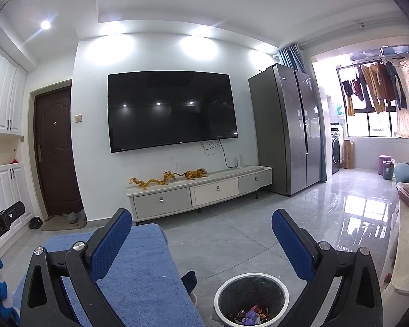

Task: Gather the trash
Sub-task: 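Move both open tools back toward the two white tissues on the rug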

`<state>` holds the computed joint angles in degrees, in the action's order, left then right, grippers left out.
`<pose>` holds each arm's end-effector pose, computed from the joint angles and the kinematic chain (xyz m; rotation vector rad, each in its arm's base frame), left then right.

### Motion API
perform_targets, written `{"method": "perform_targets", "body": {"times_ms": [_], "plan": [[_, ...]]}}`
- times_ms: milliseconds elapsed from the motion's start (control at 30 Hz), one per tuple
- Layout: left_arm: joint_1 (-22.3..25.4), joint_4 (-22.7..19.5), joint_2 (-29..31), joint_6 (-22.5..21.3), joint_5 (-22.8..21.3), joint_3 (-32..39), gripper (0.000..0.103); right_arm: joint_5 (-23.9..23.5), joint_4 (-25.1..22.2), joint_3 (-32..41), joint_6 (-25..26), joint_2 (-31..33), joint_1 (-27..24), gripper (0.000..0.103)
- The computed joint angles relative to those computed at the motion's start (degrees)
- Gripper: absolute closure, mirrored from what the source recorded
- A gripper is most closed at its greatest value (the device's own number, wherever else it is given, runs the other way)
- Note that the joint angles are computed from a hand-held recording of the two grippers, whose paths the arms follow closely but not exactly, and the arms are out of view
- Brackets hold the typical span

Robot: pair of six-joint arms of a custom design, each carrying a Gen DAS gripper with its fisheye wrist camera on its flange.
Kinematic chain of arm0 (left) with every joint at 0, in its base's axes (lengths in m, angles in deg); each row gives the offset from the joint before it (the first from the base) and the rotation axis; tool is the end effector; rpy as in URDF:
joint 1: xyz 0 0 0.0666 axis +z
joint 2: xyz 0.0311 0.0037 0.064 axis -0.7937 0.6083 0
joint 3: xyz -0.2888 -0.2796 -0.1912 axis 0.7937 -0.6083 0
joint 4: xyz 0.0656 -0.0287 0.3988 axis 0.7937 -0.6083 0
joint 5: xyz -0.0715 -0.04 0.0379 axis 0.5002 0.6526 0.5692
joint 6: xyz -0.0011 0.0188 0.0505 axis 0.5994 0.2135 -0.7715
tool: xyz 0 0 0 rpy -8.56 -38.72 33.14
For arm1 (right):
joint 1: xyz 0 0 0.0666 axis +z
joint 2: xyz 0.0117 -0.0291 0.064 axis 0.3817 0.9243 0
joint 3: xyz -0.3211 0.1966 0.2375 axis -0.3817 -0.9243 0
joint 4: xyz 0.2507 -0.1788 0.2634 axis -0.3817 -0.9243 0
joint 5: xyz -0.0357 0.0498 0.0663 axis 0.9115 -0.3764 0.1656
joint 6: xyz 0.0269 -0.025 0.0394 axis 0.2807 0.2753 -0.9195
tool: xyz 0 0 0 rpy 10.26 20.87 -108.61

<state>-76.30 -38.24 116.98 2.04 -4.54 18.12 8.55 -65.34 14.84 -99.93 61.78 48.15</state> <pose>0.4882 -0.1991 0.4703 -0.2206 1.7556 -0.1427 0.5078 0.2244 0.5079 0.1280 1.7590 -0.0125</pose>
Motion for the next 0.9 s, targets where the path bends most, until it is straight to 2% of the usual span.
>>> {"method": "perform_targets", "body": {"times_ms": [567,900], "plan": [[0.8,-0.9,0.3,2.3,0.2,-0.8,0.028,-1.7,-3.2,1.1,-2.4,2.2,0.6,0.0],[0.9,-0.5,-0.1,2.2,0.5,-1.4,0.028,-2.8,-5.0,1.9,-2.8,2.6,0.7,0.0]]}}
